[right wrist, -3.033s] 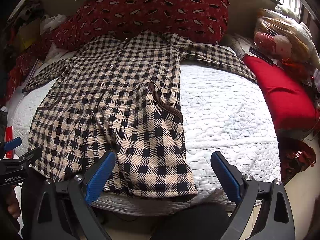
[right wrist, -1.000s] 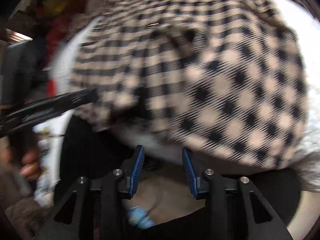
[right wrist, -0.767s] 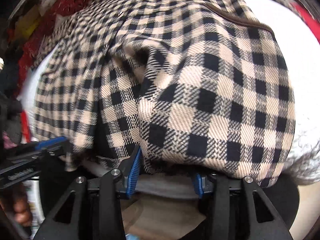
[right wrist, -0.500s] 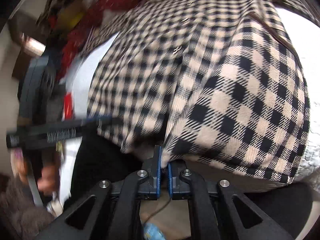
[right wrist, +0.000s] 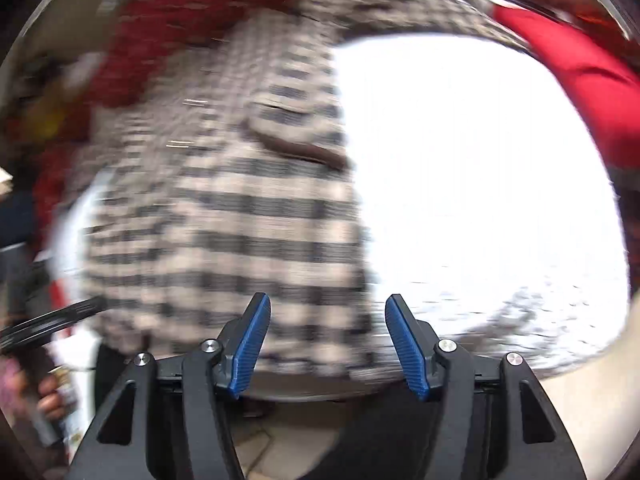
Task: Fold large clothes
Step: 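Grasp the brown sleeve cuff with the right tool and lift it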
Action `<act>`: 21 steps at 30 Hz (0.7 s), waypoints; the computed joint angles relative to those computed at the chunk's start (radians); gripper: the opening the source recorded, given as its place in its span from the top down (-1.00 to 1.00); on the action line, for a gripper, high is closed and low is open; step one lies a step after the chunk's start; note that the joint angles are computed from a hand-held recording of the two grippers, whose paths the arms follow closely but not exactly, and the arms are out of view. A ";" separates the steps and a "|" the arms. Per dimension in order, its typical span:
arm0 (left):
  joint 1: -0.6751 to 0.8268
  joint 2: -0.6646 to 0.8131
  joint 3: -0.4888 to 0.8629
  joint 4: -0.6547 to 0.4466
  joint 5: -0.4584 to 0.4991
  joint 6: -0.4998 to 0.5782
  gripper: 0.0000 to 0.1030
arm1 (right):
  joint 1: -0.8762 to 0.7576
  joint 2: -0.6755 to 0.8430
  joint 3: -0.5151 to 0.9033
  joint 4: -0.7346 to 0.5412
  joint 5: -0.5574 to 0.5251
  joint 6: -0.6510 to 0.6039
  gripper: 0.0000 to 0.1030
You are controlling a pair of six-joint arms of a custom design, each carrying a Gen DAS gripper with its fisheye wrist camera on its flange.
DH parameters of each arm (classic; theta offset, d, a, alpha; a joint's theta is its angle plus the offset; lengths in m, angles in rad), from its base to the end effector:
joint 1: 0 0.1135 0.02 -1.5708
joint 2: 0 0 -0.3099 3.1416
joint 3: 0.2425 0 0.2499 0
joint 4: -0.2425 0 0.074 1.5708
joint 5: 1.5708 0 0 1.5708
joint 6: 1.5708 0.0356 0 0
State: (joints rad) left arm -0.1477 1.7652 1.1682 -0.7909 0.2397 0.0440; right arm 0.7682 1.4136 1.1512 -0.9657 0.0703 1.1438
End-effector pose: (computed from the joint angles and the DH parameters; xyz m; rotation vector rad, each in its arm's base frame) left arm 0.3291 -0.0575 0.2240 0.3147 2.9328 -0.3688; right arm 0.1874 0.1776 0.3115 0.5524 2.8131 0.3471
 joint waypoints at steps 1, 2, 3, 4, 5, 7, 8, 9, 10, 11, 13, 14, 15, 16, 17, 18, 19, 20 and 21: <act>-0.033 0.003 -0.007 0.015 -0.033 -0.015 -0.03 | -0.017 -0.011 -0.017 0.016 -0.042 0.000 0.17; -0.072 0.014 0.001 0.027 -0.062 -0.040 -0.03 | -0.034 -0.003 -0.033 0.032 -0.065 -0.015 0.42; -0.085 0.006 -0.004 0.034 -0.075 -0.047 -0.03 | -0.030 0.003 -0.028 0.018 -0.049 -0.027 0.72; -0.085 -0.014 -0.011 0.050 -0.074 -0.051 -0.03 | -0.025 -0.016 -0.033 0.031 -0.035 -0.037 0.83; -0.085 -0.031 -0.018 0.071 -0.080 -0.058 -0.03 | -0.022 -0.056 -0.036 0.047 -0.017 -0.046 0.90; -0.083 -0.054 -0.029 0.113 -0.121 -0.076 -0.04 | 0.019 -0.095 -0.015 0.025 0.075 -0.019 0.91; -0.082 -0.054 -0.032 0.131 -0.151 -0.087 -0.04 | 0.004 -0.110 0.012 -0.022 0.095 -0.023 0.91; -0.081 -0.042 -0.032 0.143 -0.184 -0.102 -0.06 | -0.021 -0.103 0.023 -0.042 0.095 -0.027 0.91; -0.077 -0.019 -0.029 0.147 -0.205 -0.112 -0.07 | -0.062 -0.101 0.002 -0.026 0.052 -0.035 0.91; -0.076 0.010 -0.019 0.137 -0.218 -0.116 -0.07 | -0.098 -0.087 -0.046 0.019 -0.002 -0.045 0.91; -0.062 0.060 0.006 0.097 -0.200 -0.109 -0.07 | -0.111 -0.036 -0.098 0.058 -0.086 -0.056 0.90; -0.056 0.058 0.013 0.085 -0.184 -0.115 -0.07 | -0.104 -0.024 -0.072 0.028 -0.073 -0.056 0.87; -0.046 0.049 0.028 0.066 -0.156 -0.119 -0.07 | -0.102 -0.014 -0.027 -0.016 -0.054 -0.050 0.78; -0.035 0.040 0.044 0.052 -0.124 -0.118 -0.07 | -0.097 -0.011 0.026 -0.057 -0.006 -0.042 0.78; -0.029 0.029 0.059 0.045 -0.099 -0.120 -0.07 | -0.078 0.018 0.088 -0.057 0.054 -0.029 0.78; -0.033 0.021 0.080 0.043 -0.086 -0.130 -0.07 | -0.059 0.035 0.132 -0.034 0.108 -0.029 0.76; -0.048 0.018 0.105 0.049 -0.083 -0.142 -0.07 | -0.055 0.046 0.165 -0.017 0.140 -0.048 0.74; -0.067 0.024 0.123 0.054 -0.093 -0.153 -0.08 | -0.056 0.060 0.196 -0.003 0.165 -0.070 0.68; -0.087 0.033 0.139 0.061 -0.111 -0.160 -0.13 | -0.055 0.090 0.223 0.028 0.180 -0.093 0.61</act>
